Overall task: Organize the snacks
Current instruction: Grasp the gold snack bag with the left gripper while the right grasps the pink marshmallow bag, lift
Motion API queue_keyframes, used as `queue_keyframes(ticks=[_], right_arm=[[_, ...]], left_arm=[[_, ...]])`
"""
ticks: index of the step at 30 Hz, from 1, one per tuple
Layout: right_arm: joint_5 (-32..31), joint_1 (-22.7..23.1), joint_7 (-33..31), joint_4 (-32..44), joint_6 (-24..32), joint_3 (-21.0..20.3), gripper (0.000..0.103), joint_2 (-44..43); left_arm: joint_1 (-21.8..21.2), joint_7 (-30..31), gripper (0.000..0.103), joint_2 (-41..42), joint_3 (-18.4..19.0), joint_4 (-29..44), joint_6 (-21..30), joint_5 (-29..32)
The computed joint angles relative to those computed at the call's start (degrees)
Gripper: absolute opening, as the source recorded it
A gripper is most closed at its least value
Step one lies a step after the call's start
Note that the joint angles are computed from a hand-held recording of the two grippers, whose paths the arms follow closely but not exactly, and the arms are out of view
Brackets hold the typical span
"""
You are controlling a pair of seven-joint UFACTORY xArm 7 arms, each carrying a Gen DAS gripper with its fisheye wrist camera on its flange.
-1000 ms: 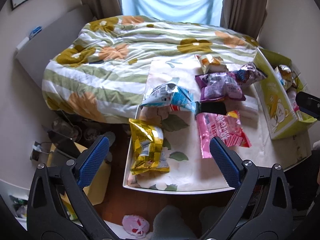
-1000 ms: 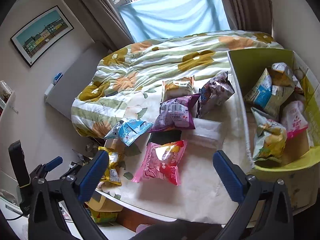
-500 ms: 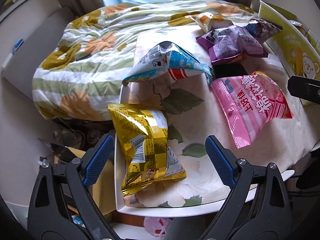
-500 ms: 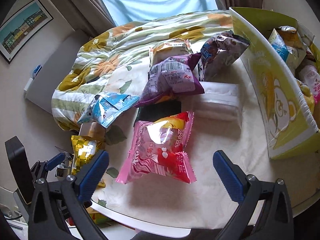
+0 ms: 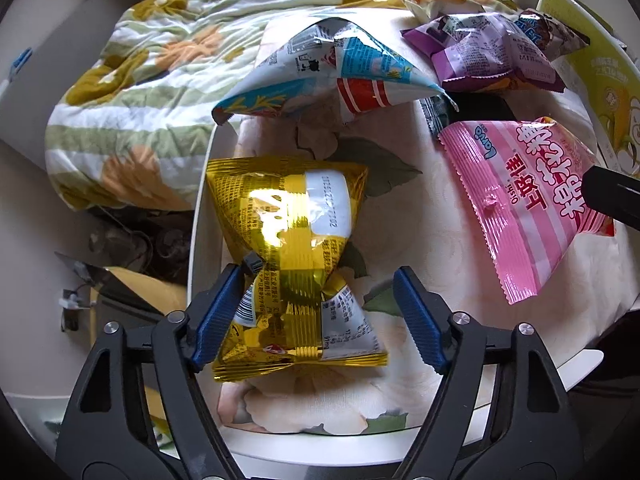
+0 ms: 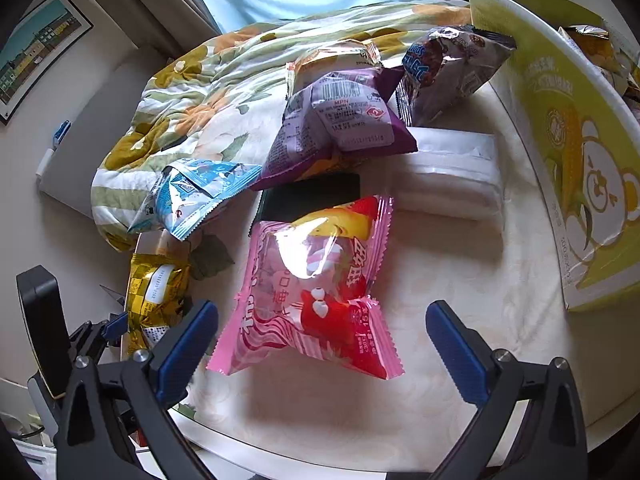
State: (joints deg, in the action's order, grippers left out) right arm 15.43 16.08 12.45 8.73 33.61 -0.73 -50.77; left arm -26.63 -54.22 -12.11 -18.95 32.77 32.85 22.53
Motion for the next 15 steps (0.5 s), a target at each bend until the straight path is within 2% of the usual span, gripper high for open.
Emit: queue_keyframes(ticks=[6,15], right_arm=[[0.9,1.0,-1.3,0.0,-1.8,-0.9,0.103,2.6],[2.8,2.9,-3.1,0.9,-6.0,-1.6,0.103,9.2]], left_arm=[[0.0,1.8,0.066,2.7,1.1,0.8,-1.4,-1.1],[0.3,7.8,0.055,3.8,3.1,1.1,-3.9,-5.9]])
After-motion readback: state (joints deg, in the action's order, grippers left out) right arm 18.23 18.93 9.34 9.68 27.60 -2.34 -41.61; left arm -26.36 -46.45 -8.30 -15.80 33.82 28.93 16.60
